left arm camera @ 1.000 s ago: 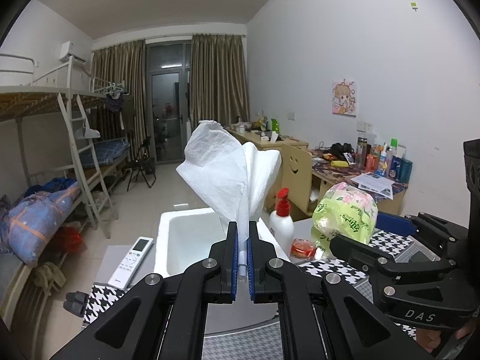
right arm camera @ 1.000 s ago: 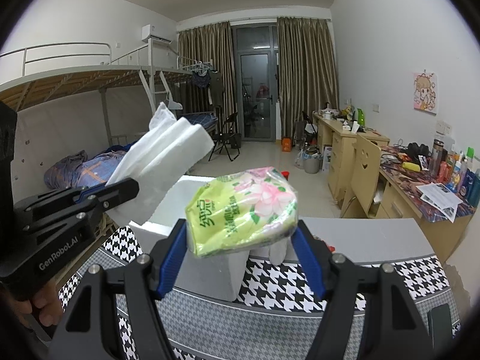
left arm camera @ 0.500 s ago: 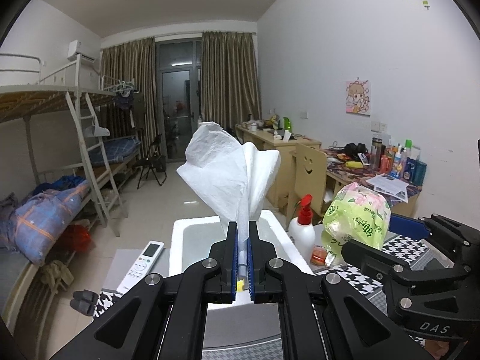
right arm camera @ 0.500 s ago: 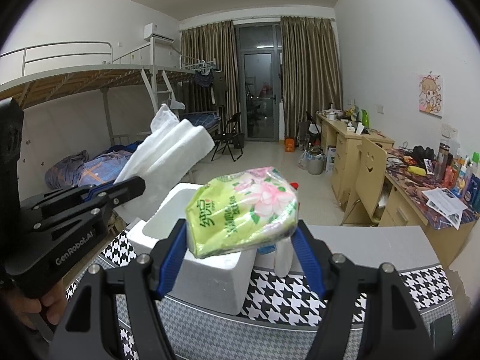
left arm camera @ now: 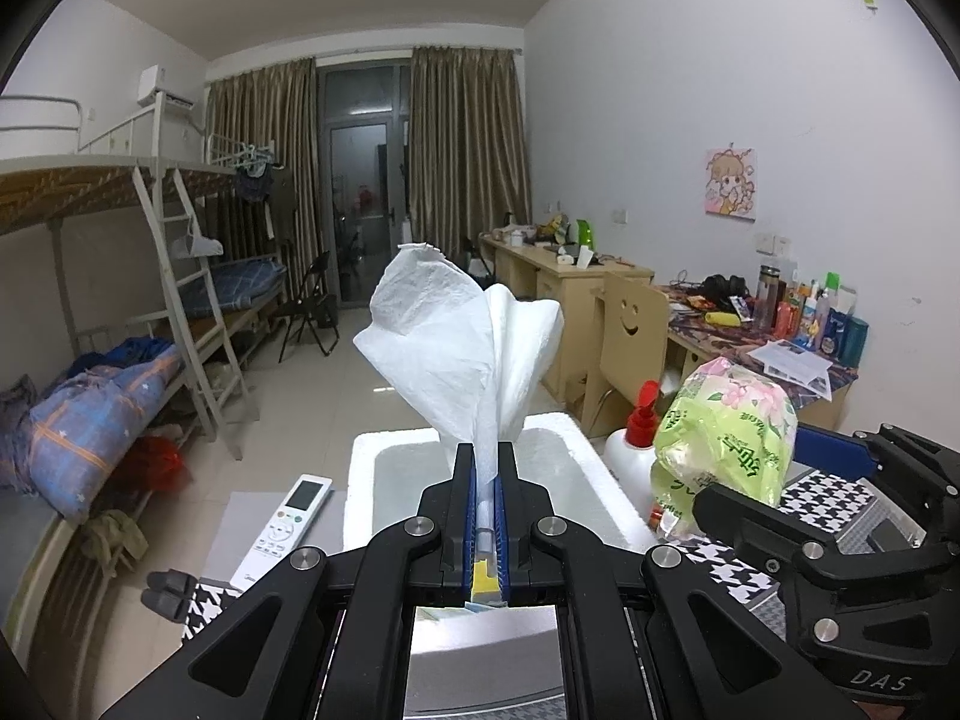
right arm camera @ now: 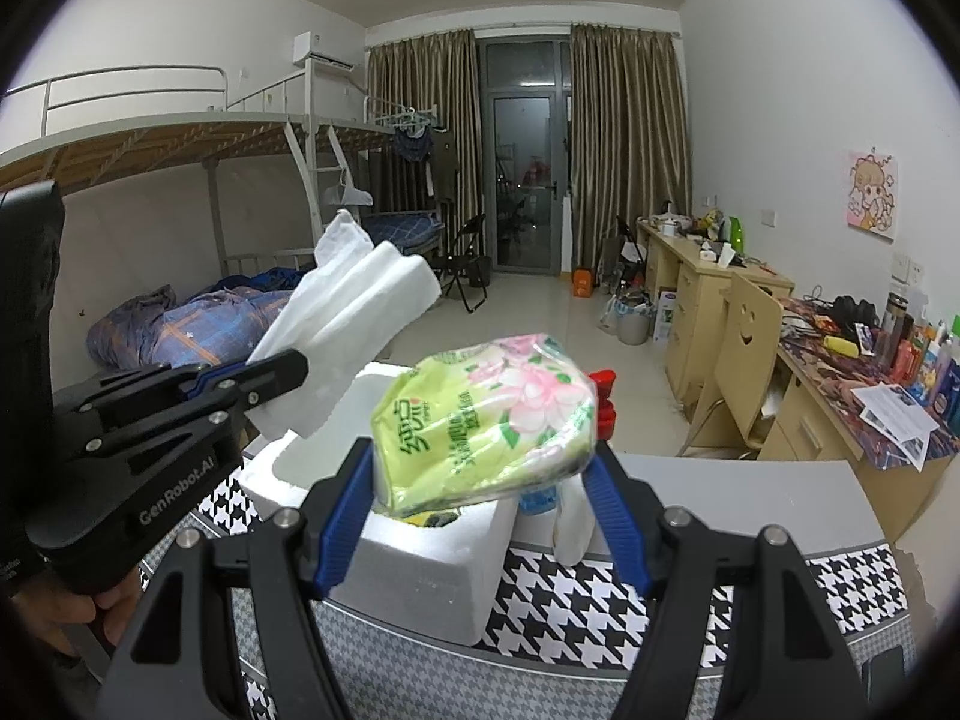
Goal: Organize soft objects
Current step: 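Open the left tool to drop the tissue while the right tool drops the soap bar into the box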
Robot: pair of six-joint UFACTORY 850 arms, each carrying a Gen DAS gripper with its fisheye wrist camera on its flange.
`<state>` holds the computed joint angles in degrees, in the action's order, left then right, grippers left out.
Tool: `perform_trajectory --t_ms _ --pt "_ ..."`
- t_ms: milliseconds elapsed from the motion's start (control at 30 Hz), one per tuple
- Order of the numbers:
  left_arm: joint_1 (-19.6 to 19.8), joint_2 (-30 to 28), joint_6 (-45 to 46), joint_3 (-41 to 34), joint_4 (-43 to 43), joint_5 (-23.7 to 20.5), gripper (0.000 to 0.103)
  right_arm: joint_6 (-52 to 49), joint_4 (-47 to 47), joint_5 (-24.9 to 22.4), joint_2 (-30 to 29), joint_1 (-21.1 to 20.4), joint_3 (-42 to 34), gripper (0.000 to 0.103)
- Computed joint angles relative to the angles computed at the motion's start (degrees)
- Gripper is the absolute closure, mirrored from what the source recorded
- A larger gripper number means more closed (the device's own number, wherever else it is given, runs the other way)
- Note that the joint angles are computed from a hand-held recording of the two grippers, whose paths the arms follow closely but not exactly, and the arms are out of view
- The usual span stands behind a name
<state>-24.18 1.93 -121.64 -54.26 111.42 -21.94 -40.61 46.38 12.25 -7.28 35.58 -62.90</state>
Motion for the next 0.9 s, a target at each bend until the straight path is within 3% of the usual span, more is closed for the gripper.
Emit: perform_trajectory --t_ms 900 --pt "3.0 -7.1 7.1 -5.3 -5.9 5.3 0.097 -12.9 14.0 -1.4 -4.0 -0.1 -4.7 0.030"
